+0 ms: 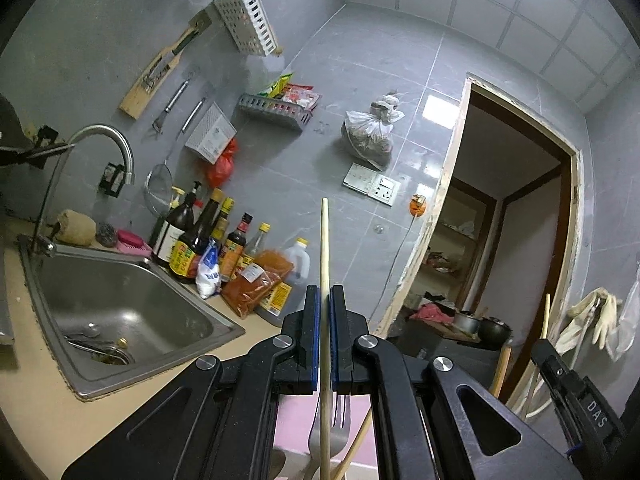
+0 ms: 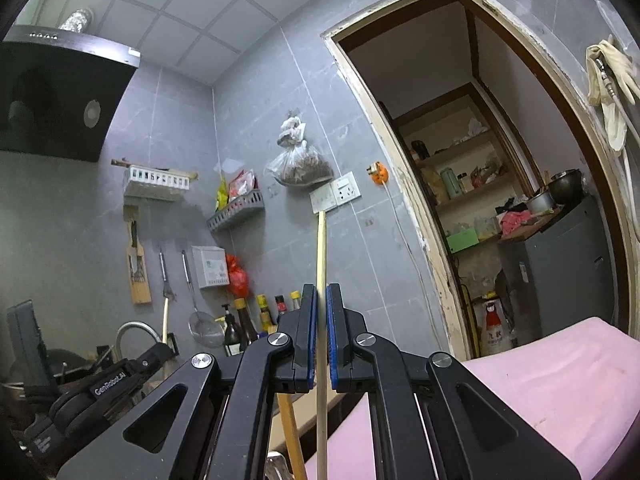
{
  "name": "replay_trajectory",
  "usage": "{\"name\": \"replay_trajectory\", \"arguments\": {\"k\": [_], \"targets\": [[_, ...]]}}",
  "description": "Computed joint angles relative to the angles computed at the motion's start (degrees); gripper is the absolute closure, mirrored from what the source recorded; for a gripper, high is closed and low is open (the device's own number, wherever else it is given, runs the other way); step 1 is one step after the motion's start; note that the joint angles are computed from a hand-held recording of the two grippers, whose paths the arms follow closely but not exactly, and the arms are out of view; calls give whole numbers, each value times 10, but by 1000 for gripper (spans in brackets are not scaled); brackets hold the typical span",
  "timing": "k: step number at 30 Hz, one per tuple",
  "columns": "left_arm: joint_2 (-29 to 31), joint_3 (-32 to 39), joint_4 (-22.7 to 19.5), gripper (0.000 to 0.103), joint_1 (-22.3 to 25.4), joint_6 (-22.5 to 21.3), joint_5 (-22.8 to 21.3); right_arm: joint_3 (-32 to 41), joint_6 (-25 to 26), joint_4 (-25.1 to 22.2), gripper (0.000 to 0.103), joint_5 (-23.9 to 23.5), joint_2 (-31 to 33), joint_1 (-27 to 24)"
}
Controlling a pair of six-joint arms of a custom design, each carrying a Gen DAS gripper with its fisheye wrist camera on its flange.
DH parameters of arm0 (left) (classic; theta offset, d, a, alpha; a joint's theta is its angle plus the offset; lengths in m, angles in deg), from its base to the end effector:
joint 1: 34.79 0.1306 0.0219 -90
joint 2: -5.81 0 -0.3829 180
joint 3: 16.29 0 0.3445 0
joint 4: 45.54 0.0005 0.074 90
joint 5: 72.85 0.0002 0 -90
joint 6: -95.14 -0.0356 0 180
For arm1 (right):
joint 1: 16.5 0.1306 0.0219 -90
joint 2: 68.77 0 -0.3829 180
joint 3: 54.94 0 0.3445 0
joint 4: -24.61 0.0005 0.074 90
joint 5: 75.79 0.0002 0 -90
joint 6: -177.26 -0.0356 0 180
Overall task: Organize utensils
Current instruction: 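Lift both held chopsticks and carry them upright to the white caddy, then open both grippers to drop the chopsticks into the caddy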
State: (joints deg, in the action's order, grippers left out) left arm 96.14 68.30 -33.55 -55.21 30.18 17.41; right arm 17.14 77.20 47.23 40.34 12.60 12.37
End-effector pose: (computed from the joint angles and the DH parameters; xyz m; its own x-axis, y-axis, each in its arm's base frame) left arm 0.4457 -0.1666 0.4908 -0.0570 -0.4304 -0.9008 0.3631 0.8316 -0.4203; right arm 0.3647 0.1826 0.4778 0.1886 0.2831 -0.9404 -0.0926 0.9584 0.2700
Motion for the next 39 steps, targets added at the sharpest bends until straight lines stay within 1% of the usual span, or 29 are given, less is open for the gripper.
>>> {"name": "replay_trajectory", "arguments": {"k": [3, 5, 8, 11, 13, 16, 18, 20, 21, 22, 23, 24, 25, 27, 28, 29, 30, 32, 33, 34, 35, 37, 38, 39], "targets": [[-3, -14, 12, 101, -12, -22, -16, 1, 5, -12, 100, 0, 1, 2], [-4, -19, 13, 101, -17, -35, -21, 3, 12, -29, 100, -2, 1, 4], [-7, -30, 10, 101, -24, -60, -22, 1, 20, -45, 100, -2, -4, 7], [-16, -41, 0, 101, -26, -74, -12, 0, 32, -83, 99, -11, -14, 12], [-25, -43, -26, 100, -23, -77, 7, -2, 41, -109, 99, -16, -22, 16], [-35, -37, -77, 100, -15, -73, 51, -4, 55, -154, 98, -23, -34, 23], [-41, -31, -115, 99, -8, -67, 88, -5, 52, -187, 96, -28, -46, 24], [-47, -31, -136, 99, -5, -70, 105, -12, 44, -201, 94, -28, -59, 25], [-51, -33, -143, 98, -6, -74, 109, -16, 40, -208, 92, -26, -66, 25], [-56, -34, -149, 96, -7, -77, 112, -19, 37, -216, 81, -22, -75, 26], [-61, -36, -154, 95, -8, -80, 116, -22, 34, -224, 76, -20, -83, 27], [-66, -37, -159, 89, -11, -84, 120, -26, 31, -227, 72, -20, -90, 27], [-72, -40, -162, 80, -13, -87, 122, -32, 30, -232, 70, -16, -100, 29], [-82, -45, -165, 72, -19, -89, 133, -36, 31, -246, 67, -5, -114, 33], [-85, -45, -168, 71, -22, -92, 135, -39, 30, -255, 62, -1, -124, 34], [-90, -46, -173, 71, -27, -97, 133, -40, 30, -261, 58, 3, -130, 35], [-95, -46, -181, 69, -36, -107, 127, -43, 31, -265, 51, 10, -139, 36], [-103, -46, -194, 64, -50, -118, 118, -51, 34, -275, 44, 24, -159, 41], [-104, -45, -199, 58, -55, -120, 114, -54, 37, -282, 41, 34, -170, 43], [-106, -43, -207, 51, -64, -123, 105, -58, 41, -292, 32, 47, -183, 47], [-108, -42, -214, 48, -71, -126, 99, -61, 42, -299, 26, 54, -193, 48], [-111, -41, -224, 41, -85, -129, 94, -70, 49, -317, 23, 78, -220, 54], [-113, -39, -231, 39, -94, -133, 90, -72, 51, -325, 20, 86, -230, 55], [-114, -38, -236, 34, -101, -136, 86, -75, 52, -337, 18, 96, -241, 56]]}}
